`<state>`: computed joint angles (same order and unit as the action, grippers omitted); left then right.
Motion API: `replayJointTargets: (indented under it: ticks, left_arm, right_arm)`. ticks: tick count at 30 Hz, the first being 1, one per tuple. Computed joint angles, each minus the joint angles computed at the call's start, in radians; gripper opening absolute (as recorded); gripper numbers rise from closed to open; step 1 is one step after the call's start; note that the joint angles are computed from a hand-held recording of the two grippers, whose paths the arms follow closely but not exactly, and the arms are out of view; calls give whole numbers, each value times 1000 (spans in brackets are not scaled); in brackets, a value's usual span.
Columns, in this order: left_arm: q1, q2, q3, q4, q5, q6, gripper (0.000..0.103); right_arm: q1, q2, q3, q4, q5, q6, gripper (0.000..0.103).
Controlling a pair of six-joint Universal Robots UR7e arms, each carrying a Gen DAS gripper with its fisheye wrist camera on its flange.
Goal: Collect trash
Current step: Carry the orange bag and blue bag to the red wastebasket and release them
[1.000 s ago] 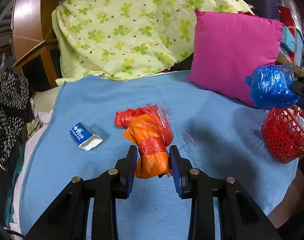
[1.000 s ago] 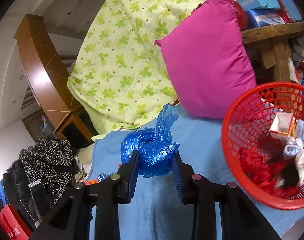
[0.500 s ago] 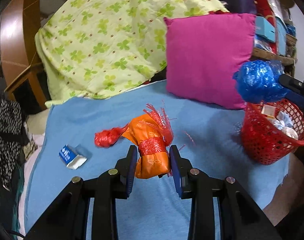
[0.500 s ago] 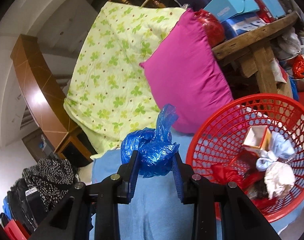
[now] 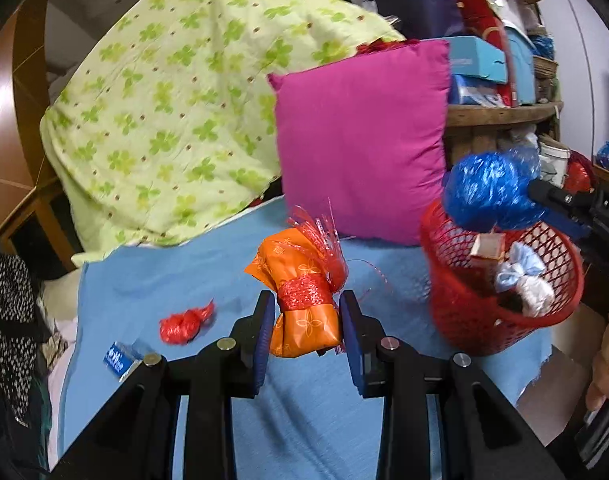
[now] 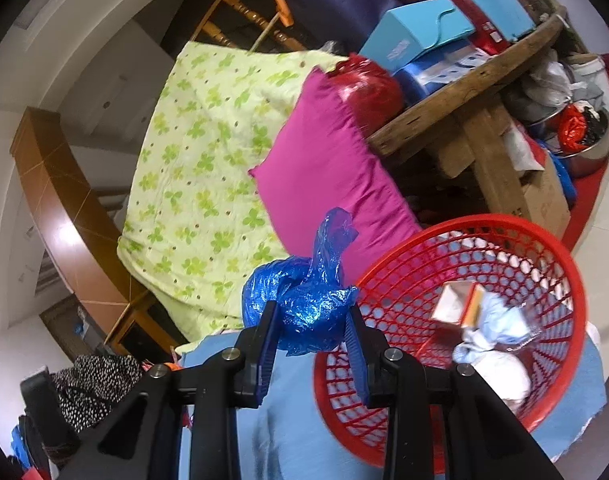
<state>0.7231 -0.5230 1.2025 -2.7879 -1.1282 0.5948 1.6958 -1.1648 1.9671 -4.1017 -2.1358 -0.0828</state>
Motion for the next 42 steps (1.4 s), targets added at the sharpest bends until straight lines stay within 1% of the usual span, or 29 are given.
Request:
replayJointTargets:
  ticks: [6, 14, 19, 29, 32, 34, 35, 40, 42]
  left_arm:
    - [-23, 4, -5, 11, -34, -1, 35]
    - [-44, 12, -8, 33, -65, 4, 35]
    - [-53, 23, -25, 51, -81, 4, 35]
    - [-72, 45, -52, 65, -110, 1, 35]
    - [-71, 53, -73, 100, -137, -17, 35]
    - [-69, 60, -90, 126, -165, -33, 35]
    - [-66, 64, -103, 146, -191, -44, 35]
    - [-68, 86, -134, 195, -245, -55, 35]
    - [-68, 95, -146, 214, -255, -62, 35]
  right_arm:
    - [-18, -32, 37, -36, 3, 19, 34]
    - [-28, -49, 58, -97, -8, 43, 34]
    - [-41, -67, 79, -115, 0, 83, 34]
    - [-50, -84, 101, -150, -3, 103, 34]
    - [-54, -87, 107, -161, -8, 111, 34]
    - [-57, -90, 112, -171, -13, 123, 34]
    - [-59, -92, 114, -174, -14, 130, 34]
    - [-71, -98, 123, -186, -28, 176, 35]
    - [-78, -103, 125, -180, -28, 191, 35]
